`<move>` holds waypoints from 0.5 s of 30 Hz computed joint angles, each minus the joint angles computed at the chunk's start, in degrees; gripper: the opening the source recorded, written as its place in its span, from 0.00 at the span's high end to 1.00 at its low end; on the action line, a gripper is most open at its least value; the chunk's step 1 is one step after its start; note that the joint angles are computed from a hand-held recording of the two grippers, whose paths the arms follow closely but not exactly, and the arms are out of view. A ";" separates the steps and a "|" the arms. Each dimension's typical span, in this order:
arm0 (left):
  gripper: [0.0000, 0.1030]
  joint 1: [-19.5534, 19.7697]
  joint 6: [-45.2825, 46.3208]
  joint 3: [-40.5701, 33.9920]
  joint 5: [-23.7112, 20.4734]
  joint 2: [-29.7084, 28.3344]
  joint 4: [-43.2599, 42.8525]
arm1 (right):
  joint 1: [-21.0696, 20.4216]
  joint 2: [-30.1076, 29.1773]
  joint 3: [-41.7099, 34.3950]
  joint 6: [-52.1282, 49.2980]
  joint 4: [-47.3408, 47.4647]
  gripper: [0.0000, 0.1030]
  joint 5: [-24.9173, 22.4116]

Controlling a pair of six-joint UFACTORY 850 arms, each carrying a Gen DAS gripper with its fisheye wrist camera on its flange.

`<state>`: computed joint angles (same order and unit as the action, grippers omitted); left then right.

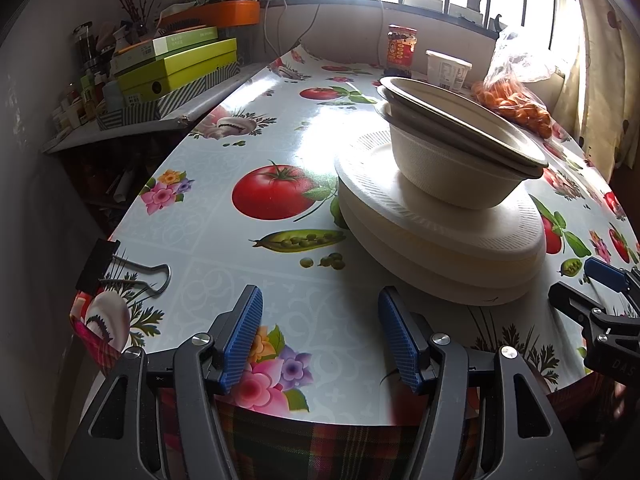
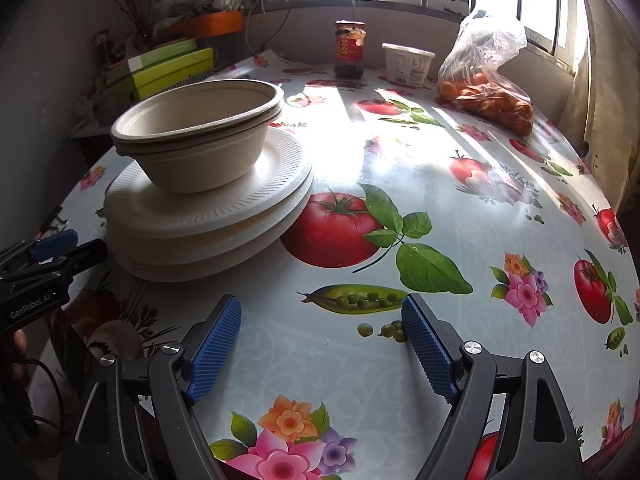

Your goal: Organize plates and bowls

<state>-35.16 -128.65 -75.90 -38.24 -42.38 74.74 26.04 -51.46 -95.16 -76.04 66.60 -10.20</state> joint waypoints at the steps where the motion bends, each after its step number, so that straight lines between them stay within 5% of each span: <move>1: 0.41 0.00 0.00 0.00 0.00 0.00 0.00 | 0.02 0.01 0.02 0.07 -0.07 0.19 0.00; 15: 0.41 -0.01 -0.13 0.03 0.00 0.00 0.10 | 0.00 0.02 0.06 -0.16 0.13 0.19 0.02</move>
<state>-35.17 -128.78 -75.87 -38.24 -42.39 74.84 26.05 -51.43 -95.10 -76.21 66.73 -10.18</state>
